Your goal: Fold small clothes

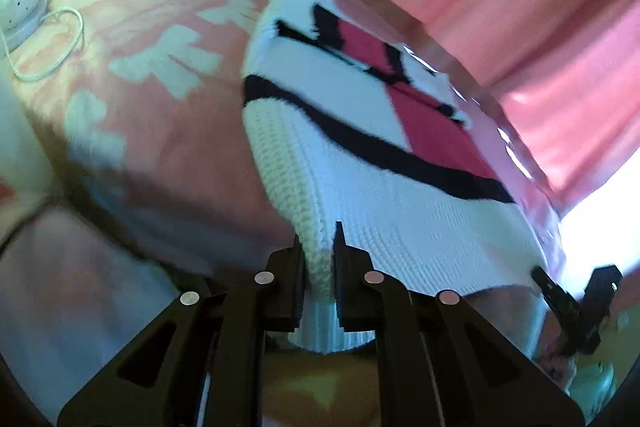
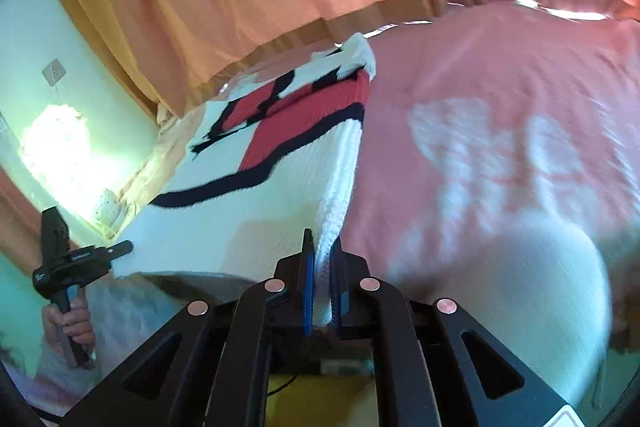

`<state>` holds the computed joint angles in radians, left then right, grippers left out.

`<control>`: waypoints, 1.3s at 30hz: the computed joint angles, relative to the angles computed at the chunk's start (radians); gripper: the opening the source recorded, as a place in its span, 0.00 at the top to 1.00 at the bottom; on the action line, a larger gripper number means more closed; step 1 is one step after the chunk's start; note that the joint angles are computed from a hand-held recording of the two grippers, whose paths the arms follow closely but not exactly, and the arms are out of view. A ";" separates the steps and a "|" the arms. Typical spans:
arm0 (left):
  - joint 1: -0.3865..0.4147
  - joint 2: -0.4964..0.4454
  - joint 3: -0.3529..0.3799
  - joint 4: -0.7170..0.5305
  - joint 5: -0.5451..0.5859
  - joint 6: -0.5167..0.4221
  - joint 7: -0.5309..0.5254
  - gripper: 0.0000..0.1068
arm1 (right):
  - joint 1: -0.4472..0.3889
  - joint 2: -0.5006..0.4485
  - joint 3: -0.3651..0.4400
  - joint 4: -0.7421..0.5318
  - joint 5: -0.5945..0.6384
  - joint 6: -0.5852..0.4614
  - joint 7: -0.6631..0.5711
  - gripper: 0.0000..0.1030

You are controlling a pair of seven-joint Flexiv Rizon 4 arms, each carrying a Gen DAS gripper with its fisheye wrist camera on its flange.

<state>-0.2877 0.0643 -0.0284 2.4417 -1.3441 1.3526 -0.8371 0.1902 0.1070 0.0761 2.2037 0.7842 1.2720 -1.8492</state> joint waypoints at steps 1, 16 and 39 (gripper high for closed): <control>-0.012 0.033 -0.002 0.026 0.001 -0.014 -0.010 0.90 | 0.001 0.057 -0.006 0.048 -0.052 -0.028 0.053 0.94; -0.063 -0.256 0.120 -0.416 0.226 0.152 -0.101 0.89 | -0.229 -0.233 0.118 -0.459 0.203 -0.074 -0.358 0.94; 0.275 -0.716 0.007 -0.857 1.088 0.110 -0.822 0.28 | 0.050 -0.755 -0.255 -0.857 0.004 -0.162 -0.024 0.35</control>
